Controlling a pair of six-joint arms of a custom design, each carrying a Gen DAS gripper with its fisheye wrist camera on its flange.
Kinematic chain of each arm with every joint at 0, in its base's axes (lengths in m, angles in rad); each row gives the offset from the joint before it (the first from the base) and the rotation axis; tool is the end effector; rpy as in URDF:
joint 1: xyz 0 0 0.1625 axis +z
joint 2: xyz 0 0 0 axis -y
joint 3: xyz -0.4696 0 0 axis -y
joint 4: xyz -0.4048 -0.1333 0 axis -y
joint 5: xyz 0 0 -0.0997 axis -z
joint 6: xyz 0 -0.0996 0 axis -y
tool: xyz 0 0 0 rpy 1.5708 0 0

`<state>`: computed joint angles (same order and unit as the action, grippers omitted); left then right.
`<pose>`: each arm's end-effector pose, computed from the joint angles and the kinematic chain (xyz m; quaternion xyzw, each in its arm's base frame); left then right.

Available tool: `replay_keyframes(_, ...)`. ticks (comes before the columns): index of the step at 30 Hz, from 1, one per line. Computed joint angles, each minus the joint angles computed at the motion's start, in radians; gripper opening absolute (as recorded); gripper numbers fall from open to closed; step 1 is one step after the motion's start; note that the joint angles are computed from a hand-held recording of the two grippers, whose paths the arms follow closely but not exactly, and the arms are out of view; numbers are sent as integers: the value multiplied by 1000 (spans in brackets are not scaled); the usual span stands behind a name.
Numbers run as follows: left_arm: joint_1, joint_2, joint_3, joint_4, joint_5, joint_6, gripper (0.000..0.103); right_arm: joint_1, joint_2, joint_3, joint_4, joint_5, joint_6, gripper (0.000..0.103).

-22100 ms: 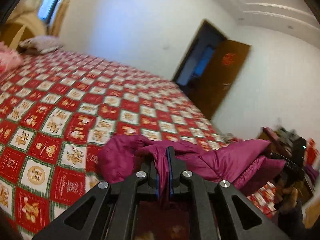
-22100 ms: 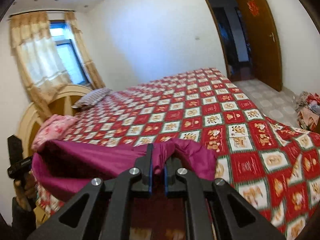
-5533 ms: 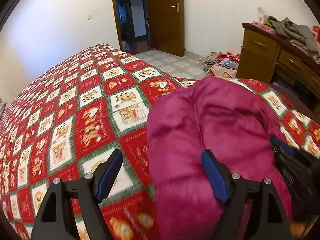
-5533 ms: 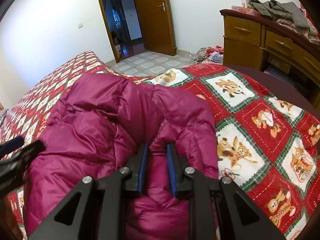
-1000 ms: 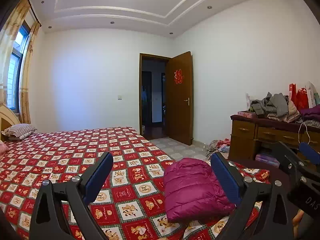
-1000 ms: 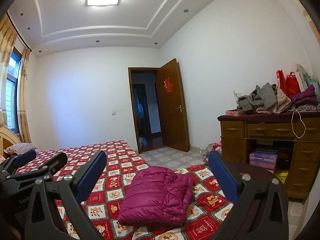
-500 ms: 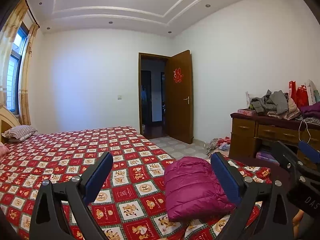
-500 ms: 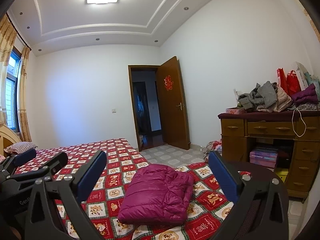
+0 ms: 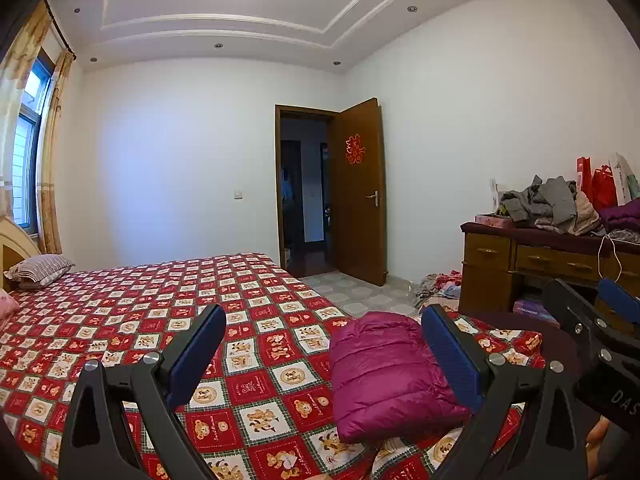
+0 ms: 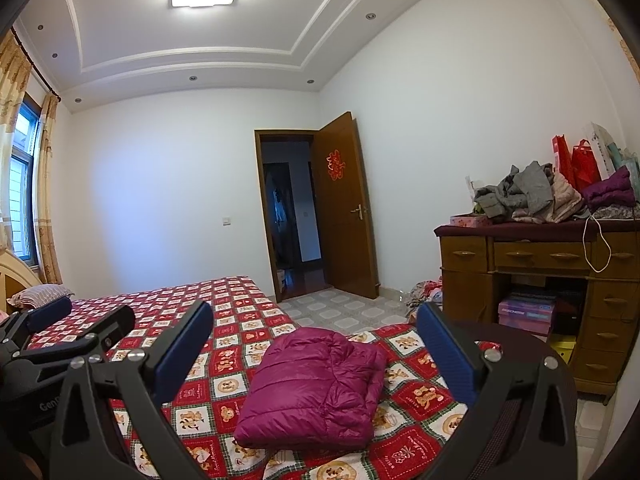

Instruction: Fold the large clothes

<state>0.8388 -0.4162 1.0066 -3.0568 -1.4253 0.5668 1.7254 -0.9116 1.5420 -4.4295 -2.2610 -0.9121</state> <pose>-0.4950 -0.7719 0.1432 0.5186 0.7351 -0.4358 0.0297 0.1637 -0.5964 0.4209 -0.0505 -0.5117 0.7296 0.4509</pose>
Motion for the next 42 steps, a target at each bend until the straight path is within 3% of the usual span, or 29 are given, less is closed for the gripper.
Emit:
replay_keyframes(33,2,19,-38,12,38,-3,99,2,-1,-3,-4,-14,-5,103)
replay_keyframes(42,12,44,-106,119,59,-21,99,-1,-4,-3,5,-22,-2,103)
